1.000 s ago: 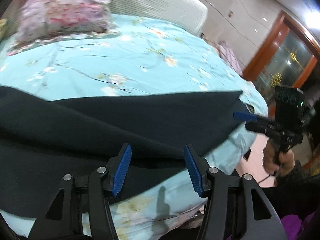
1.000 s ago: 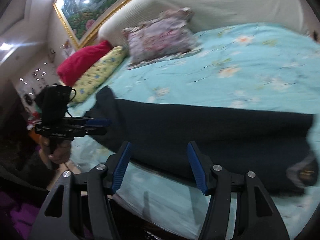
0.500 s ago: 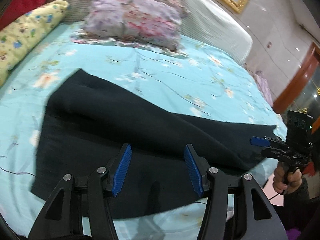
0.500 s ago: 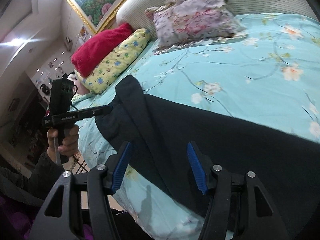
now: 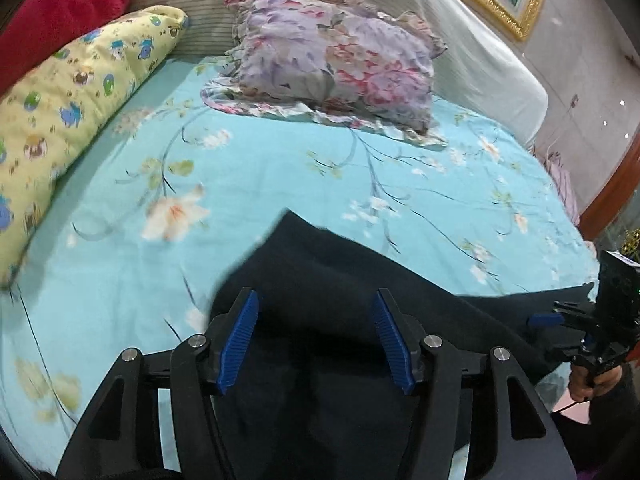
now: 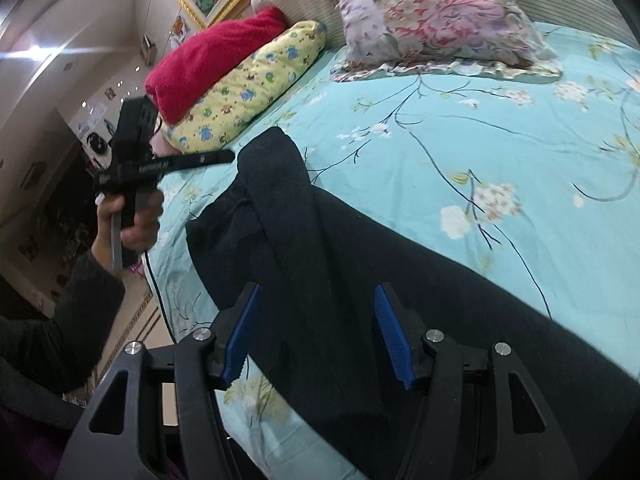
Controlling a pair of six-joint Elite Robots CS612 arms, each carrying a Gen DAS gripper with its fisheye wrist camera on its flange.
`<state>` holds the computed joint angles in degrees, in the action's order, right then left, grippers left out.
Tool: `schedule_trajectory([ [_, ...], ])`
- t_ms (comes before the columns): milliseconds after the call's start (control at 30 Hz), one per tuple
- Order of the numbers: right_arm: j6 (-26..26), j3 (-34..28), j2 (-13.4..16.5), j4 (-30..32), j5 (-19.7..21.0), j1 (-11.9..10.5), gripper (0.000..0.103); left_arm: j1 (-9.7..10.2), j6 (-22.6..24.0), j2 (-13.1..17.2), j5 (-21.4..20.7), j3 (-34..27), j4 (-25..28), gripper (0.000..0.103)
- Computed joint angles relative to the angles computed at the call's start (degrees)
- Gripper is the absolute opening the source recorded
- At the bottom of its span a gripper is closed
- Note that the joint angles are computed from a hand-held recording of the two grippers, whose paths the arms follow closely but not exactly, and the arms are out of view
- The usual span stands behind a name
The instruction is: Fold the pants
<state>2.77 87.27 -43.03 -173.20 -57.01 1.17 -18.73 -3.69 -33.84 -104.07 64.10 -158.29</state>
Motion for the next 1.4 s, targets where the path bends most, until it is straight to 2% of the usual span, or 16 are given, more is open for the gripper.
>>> schedule_trajectory([
  [133, -1.97, -2.02, 0.82, 3.61, 0.97, 0.22, 0.060, 1.08, 3.99, 2.90, -2.40, -6.64, 6.90, 0.064],
  [333, -5.05, -4.43, 1.67, 8.68, 1.94, 0.35, 0.060, 2.95, 7.77, 10.12, -11.01, -21.79, 25.30, 0.067],
  [433, -5.66, -5.40, 2.05, 10.19, 2.67, 0.31, 0.060, 3.32, 9.09, 13.09, -13.98, -27.67, 32.64, 0.067],
  [500, -5.62, -6.13, 2.43, 11.12, 4.19, 0.20, 0.060, 3.24, 9.53, 14.03, -14.53, -29.35, 34.78, 0.060],
  [533, -5.58, -6.37, 2.60, 11.41, 4.99, 0.14, 0.060, 3.02, 9.91, 13.73, -13.88, -28.68, 33.97, 0.042],
  [567, -5.73, -6.57, 2.74, 11.68, 5.66, 0.11, 0.059, 2.74, 10.70, 13.18, -13.03, -27.60, 33.01, 0.032],
  [600, -6.01, -6.61, 2.79, 11.71, 6.00, 0.17, 0.053, 2.40, 10.95, 12.30, -11.19, -25.84, 30.80, 0.030],
  [633, -6.64, -6.72, 2.85, 12.02, 6.37, 0.22, 0.033, 2.16, 11.30, 11.37, -9.88, -23.95, 28.52, 0.018],
  [667, -7.18, -6.89, 2.91, 12.41, 6.37, 0.33, 0.022, 2.04, 11.44, 10.36, -8.95, -21.98, 26.16, 0.009],
  [700, -7.48, -6.87, 2.88, 12.43, 6.04, 0.44, 0.011, 2.01, 11.29, 9.49, -8.56, -20.30, 24.19, 0.008],
  [800, -8.71, -6.44, 2.54, 11.73, 6.10, 0.70, 0.007, 2.17, 10.10, 6.86, -8.71, -15.31, 18.01, 0.003],
  [933, -9.47, -4.71, 1.54, 8.10, 5.47, 1.14, 0.006, 2.11, 9.95, 3.05, -9.17, -8.29, 10.79, 0.000],
  [1100, -9.72, -2.33, 0.38, 5.14, 6.76, 1.13, 0.006, 1.70, 8.88, -1.27, -9.55, 0.49, 2.34, 0.000],
  [1400, -13.03, 0.57, -0.88, 4.73, 6.16, 2.02, 0.006, 2.20, 1.98, -5.38, -10.65, 11.60, -9.08, 0.000],
])
